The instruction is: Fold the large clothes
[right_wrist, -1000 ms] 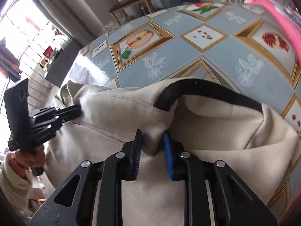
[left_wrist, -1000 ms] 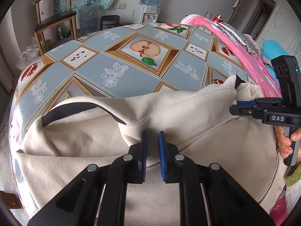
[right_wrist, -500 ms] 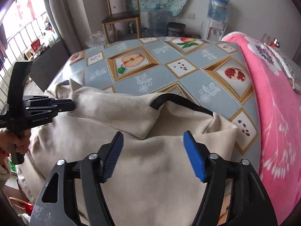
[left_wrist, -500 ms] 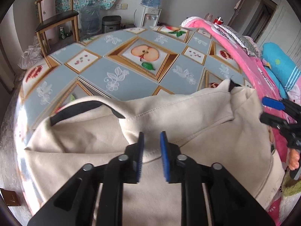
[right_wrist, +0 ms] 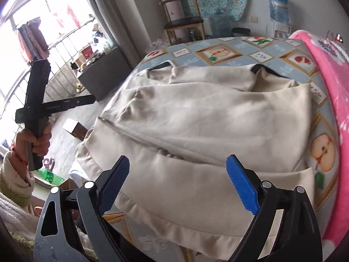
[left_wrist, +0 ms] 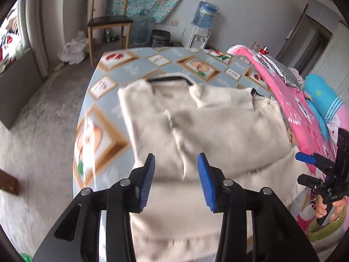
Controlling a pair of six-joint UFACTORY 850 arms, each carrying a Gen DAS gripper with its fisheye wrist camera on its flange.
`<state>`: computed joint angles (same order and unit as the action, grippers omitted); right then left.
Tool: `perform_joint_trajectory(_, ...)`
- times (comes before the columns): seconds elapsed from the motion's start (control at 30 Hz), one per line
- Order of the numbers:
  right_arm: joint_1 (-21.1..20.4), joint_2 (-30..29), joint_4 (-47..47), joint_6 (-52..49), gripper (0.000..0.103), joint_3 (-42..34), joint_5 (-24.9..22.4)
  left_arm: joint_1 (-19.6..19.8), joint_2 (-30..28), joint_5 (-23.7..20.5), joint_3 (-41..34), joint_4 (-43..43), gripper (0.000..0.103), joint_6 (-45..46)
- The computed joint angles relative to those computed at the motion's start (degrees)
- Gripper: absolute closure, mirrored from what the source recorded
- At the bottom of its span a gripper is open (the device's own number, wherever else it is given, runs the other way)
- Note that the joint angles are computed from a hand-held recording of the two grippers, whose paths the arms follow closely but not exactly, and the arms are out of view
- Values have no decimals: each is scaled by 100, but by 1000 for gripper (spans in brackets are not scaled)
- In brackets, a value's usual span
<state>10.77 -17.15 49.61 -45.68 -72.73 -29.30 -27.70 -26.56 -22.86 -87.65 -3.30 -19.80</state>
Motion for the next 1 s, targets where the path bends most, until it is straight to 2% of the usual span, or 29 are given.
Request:
perform_joint_trajectory(0.07,97,-56,116,-142,16,10,-80,-31,247,278,508,-243,64,83)
perform_joint_trajectory(0.13,194,-121,-48,-15,16,-5,-33,-51,339,375,800,-515,64,177)
perform_joint_trajectory(0.3,248,-230,-71,132,17,39,-36,-54,463,738,1207,-309,64,-373)
perform_joint_trajectory(0.37,258,-257,-220,324,17,74,-6,-45,482,770,1251,151,64,-873)
perform_joint_trajectory(0.43,278,-292,-368,473,17,102,40,-10,492,779,1272,277,64,-1003)
perform_joint_trajectory(0.53,273,-370,-454,640,17,123,-15,140,331,463,1124,-746,64,-23)
perform_joint_trajectory(0.57,273,-355,-418,600,17,161,20,177,263,347,1064,-828,64,2)
perform_joint_trajectory(0.73,275,-296,-469,612,17,219,54,440,135,267,1037,-2635,64,1546)
perform_joint_trajectory(0.9,305,-285,-654,755,17,212,81,652,48,45,961,-3955,63,2647)
perform_joint_trajectory(1.0,323,-287,-708,800,17,209,105,757,38,-33,1009,-4915,60,3428)
